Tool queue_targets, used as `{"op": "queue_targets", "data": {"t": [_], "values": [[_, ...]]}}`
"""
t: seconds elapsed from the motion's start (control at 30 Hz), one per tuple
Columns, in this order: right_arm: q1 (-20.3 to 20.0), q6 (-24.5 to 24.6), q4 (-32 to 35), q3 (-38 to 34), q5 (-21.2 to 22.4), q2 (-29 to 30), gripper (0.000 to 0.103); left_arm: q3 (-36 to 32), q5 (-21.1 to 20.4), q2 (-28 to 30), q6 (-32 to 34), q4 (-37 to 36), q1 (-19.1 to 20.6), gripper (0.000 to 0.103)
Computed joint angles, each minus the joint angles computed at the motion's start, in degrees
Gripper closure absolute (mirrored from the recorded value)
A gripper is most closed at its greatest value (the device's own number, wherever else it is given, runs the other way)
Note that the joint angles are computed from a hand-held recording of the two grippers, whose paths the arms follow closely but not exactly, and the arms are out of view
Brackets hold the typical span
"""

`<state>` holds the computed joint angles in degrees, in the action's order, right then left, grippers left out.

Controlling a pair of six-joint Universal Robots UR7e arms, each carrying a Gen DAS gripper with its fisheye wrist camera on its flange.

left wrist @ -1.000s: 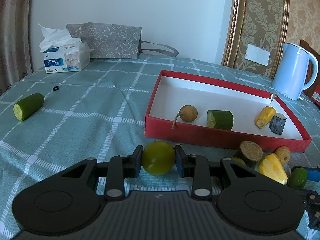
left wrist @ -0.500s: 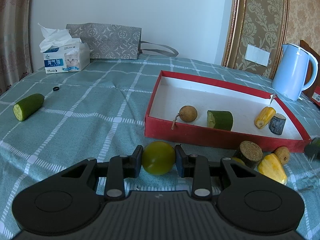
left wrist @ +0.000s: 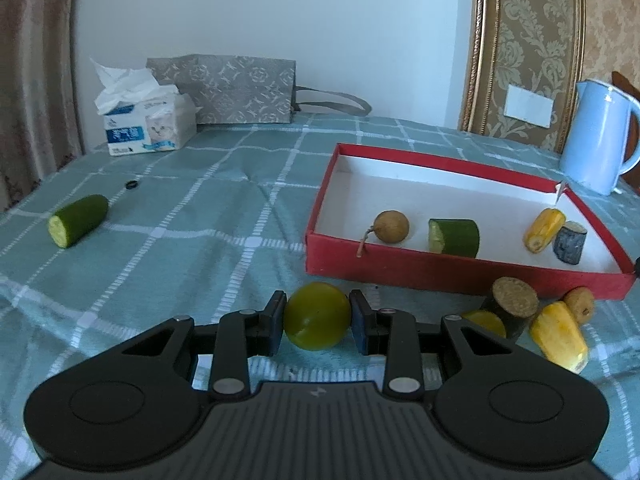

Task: Organize fruits
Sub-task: 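Carry the green fruit into the tray and open left gripper while right holds the green chunk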

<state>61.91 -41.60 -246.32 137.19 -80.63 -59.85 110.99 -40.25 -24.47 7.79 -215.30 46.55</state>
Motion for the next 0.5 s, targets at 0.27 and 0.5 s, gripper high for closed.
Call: {"op": "queue_targets", "data": {"t": [0.27,0.5], "values": [[-0.23,0.13,-1.59,0.47,0.71,0.28,0.066,0.19,2.54,-0.48,1.80,-0.66,-1.40,0.071],[-0.55,0.25,-1.03,0.80,1.31,-0.02,0.066,-1.18,2.70,-0.69,4.89,-0.28,-2.70,0.070]]}}
